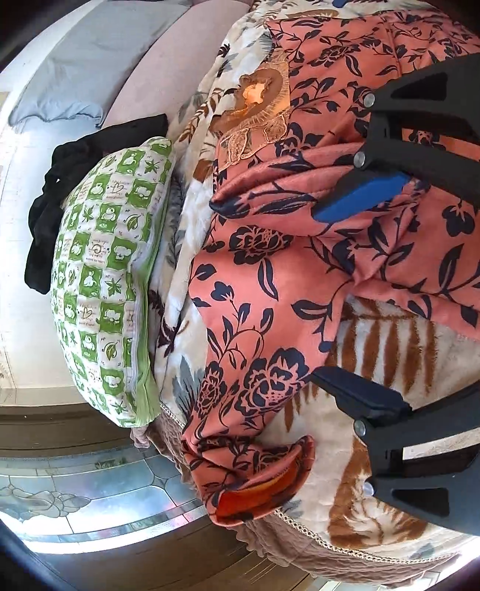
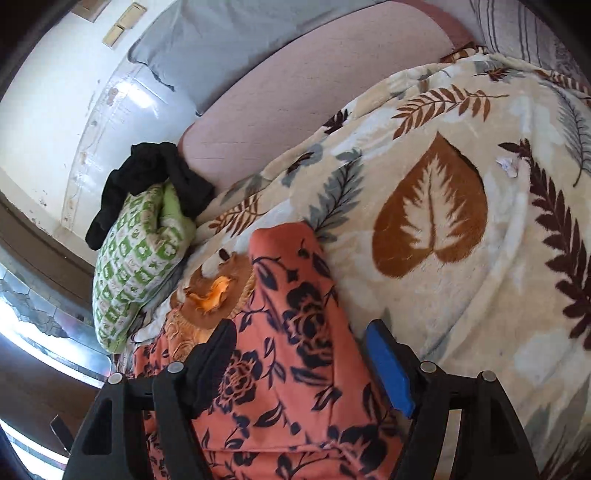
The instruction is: Fold small clothes
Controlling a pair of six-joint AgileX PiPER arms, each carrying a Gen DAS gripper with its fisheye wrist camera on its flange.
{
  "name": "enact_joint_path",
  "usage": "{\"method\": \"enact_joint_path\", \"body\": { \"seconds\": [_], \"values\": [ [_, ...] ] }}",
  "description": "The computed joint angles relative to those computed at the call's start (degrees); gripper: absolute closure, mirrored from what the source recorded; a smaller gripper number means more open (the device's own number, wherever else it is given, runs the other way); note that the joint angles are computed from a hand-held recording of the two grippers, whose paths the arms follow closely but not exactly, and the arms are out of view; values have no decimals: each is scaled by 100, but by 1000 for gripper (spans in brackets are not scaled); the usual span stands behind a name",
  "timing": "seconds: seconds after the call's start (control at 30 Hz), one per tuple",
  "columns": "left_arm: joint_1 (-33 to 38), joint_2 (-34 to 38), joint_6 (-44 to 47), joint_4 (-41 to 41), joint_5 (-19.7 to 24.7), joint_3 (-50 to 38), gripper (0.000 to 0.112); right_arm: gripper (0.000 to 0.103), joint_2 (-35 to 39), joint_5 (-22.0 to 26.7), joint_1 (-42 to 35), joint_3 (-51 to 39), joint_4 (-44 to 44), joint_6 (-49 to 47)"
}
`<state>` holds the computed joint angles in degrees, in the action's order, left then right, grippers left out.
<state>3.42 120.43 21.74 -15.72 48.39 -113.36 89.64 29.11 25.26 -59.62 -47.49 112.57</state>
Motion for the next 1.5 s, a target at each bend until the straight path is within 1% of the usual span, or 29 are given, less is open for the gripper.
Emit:
{"method": "enact_joint_path", "body": {
  "seconds": [0.13, 0.2, 0.27, 0.3, 0.33, 0.4, 0.43, 0.47, 0.5, 0.53, 0.57, 0.67, 0.73, 0.77, 0.83, 0.87, 0.9, 0.93, 0.97, 1.03, 1.1, 1.17, 1.23, 1.3, 1.33, 1.37, 1.4, 1.47, 1.5],
  "values": [
    [-6, 254, -137, -160, 203, -417, 34, 27, 864, 0, -457, -926, 1365, -2003],
    [60, 347, -201, -237, 268, -615, 33, 28, 1351, 263, -486, -1469, 1746, -2793],
    [161, 413, -293, -298, 183, -716, 30, 50, 1798, 822, -400, -1996, 1773, -3339],
    [201, 442, -335, -306, 129, -760, 30, 69, 1914, 1072, -335, -2116, 1578, -3362],
    [232, 471, -375, -293, 80, -807, 30, 77, 1872, 1093, -306, -2053, 1345, -3217],
    [263, 487, -462, -252, -66, -831, 30, 89, 1535, 824, -381, -1603, 929, -2656],
    [266, 496, -512, -225, -116, -847, 30, 91, 1341, 892, -369, -1389, 505, -2149],
    [278, 512, -511, -256, -125, -875, 30, 93, 1196, 1172, -317, -1259, 64, -1688],
    [285, 530, -462, -352, -101, -900, 30, 100, 1076, 1416, -326, -1143, -190, -1433],
    [294, 570, -391, -466, -7, -968, 30, 103, 989, 1671, -401, -1027, -305, -1256],
    [296, 621, -346, -570, 125, -1058, 30, 103, 876, 1706, -579, -846, -245, -1205],
    [287, 772, -298, -824, 565, -1359, 27, 103, 360, 853, -1189, -22, 55, -785],
    [243, 769, -284, -881, 662, -1360, 23, 98, -71, -149, -1442, 513, -156, -261],
    [236, 796, -233, -966, 777, -1410, 23, 98, -190, -358, -1426, 542, -104, -277],
    [255, 826, -86, -1165, 1004, -1520, 23, 95, -244, -303, -1203, 311, -103, -482],
    [296, 747, 45, -1325, 941, -1407, 23, 88, -160, -193, -975, 122, -216, -478],
    [372, 612, 226, -1568, 784, -1197, 23, 61, -84, -170, -821, -37, -159, -663],
    [476, 498, 415, -1865, 635, -1016, 23, 16, 0, -212, -672, -131, -259, -618],
    [594, 406, 598, -2200, 540, -868, 23, 6, 115, -99, -467, -231, -537, -344],
    [807, 409, 797, -2751, 656, -896, 23, 5, 451, 520, -154, -611, -501, -483],
    [941, 609, 845, -3012, 1074, -1272, 23, 7, 844, 789, -180, -960, 119, -1258],
    [977, 728, 849, -3105, 1301, -1501, 23, 12, 1111, 656, -328, -971, 449, -1445],
    [953, 805, 887, -3143, 1464, -1637, 23, 34, 1308, 284, -529, -810, 726, -1629],
    [895, 1068, 819, -3133, 1949, -2090, 23, 38, 1417, 507, -401, -900, 320, -1538],
    [844, 1115, 857, -3114, 2091, -2149, 23, 49, 1464, 492, -359, -973, 310, -1721],
    [749, 1058, 954, -2995, 2045, -2020, 23, 62, 1493, 337, -353, -1015, 407, -1993],
    [597, 939, 1032, -2667, 1846, -1787, 23, 79, 1569, 410, -285, -1103, 374, -2084],
    [259, 830, 1112, -1864, 1449, -1462, 23, 83, 1719, 829, -37, -1290, -8, -1927],
    [63, 806, 1046, -1360, 1234, -1318, 26, 86, 1735, 927, 20, -1315, -127, -1843]
  ]
}}
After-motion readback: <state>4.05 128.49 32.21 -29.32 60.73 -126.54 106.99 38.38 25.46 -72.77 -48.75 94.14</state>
